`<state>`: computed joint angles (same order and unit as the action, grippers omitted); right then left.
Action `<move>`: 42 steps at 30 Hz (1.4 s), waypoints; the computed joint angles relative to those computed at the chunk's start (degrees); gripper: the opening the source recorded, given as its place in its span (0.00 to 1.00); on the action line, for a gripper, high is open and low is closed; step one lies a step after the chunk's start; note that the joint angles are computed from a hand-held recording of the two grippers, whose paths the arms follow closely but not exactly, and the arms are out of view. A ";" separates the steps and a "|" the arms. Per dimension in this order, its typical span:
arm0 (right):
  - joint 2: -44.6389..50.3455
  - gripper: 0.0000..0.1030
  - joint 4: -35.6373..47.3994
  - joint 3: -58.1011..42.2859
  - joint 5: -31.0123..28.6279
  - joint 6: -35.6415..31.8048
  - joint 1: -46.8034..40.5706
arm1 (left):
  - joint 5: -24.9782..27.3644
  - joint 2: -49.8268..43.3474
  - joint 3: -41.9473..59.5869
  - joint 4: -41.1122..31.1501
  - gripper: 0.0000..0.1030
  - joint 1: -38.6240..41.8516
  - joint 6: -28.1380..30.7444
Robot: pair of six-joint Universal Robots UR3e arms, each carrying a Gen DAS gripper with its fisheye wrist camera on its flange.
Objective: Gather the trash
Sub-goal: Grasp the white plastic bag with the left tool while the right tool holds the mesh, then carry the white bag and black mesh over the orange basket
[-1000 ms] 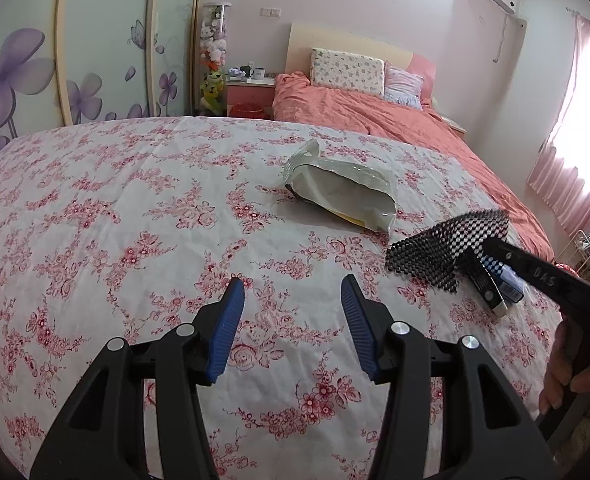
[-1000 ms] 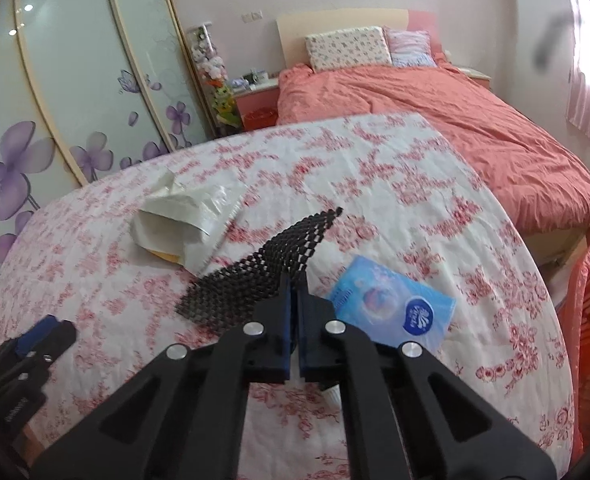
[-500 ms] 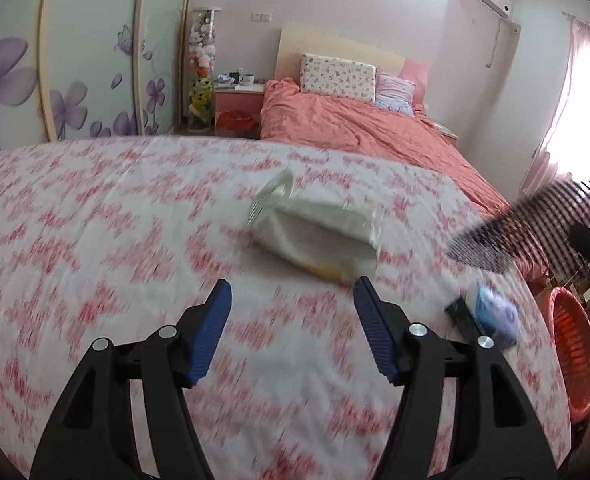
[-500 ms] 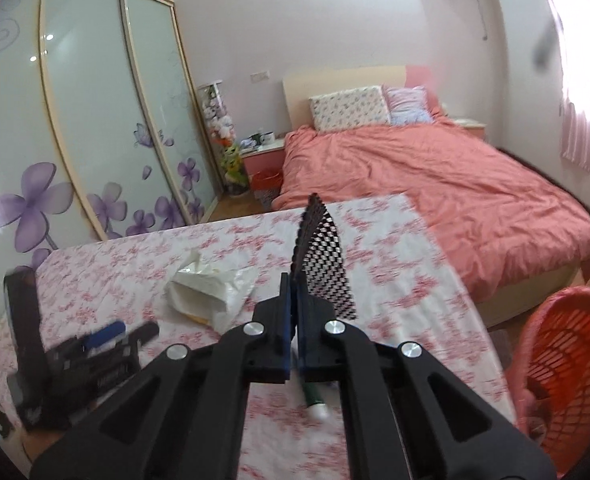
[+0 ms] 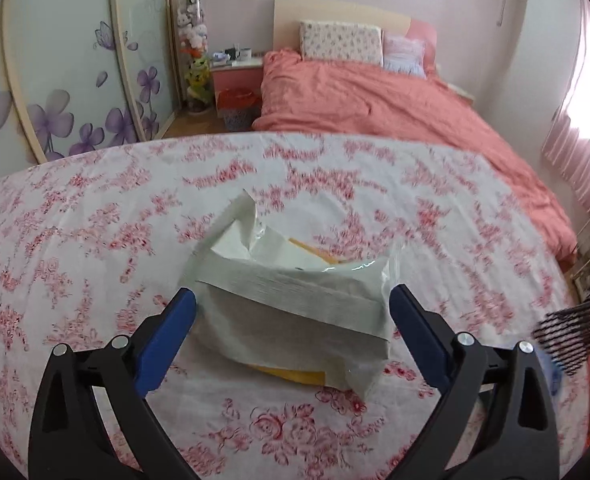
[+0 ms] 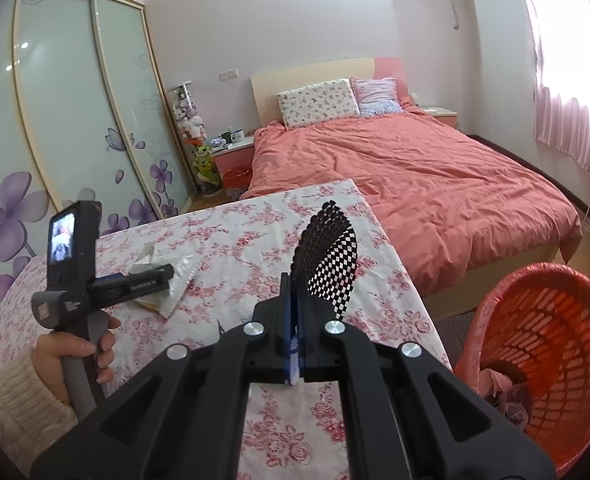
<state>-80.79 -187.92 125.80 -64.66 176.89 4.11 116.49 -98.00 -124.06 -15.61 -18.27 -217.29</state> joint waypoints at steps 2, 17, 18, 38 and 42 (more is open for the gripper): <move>0.07 0.03 -0.48 0.67 0.46 0.11 -0.39 | -0.45 -1.25 0.02 1.40 0.92 -0.37 -0.20; -3.14 0.03 -1.22 4.57 2.42 -0.93 -3.49 | -3.28 -1.33 -0.34 6.55 0.16 -3.36 2.24; -4.08 0.03 -1.18 5.24 2.79 -1.08 -4.09 | -2.83 -0.94 -0.42 6.36 0.16 -3.96 1.91; -35.18 0.03 17.79 21.02 15.10 -12.86 -25.82 | 10.55 -1.39 14.90 -8.55 0.16 -25.45 -6.01; -45.56 0.03 30.05 23.25 20.09 -19.15 -34.54 | 10.48 -4.06 18.84 -7.63 0.16 -28.96 -5.32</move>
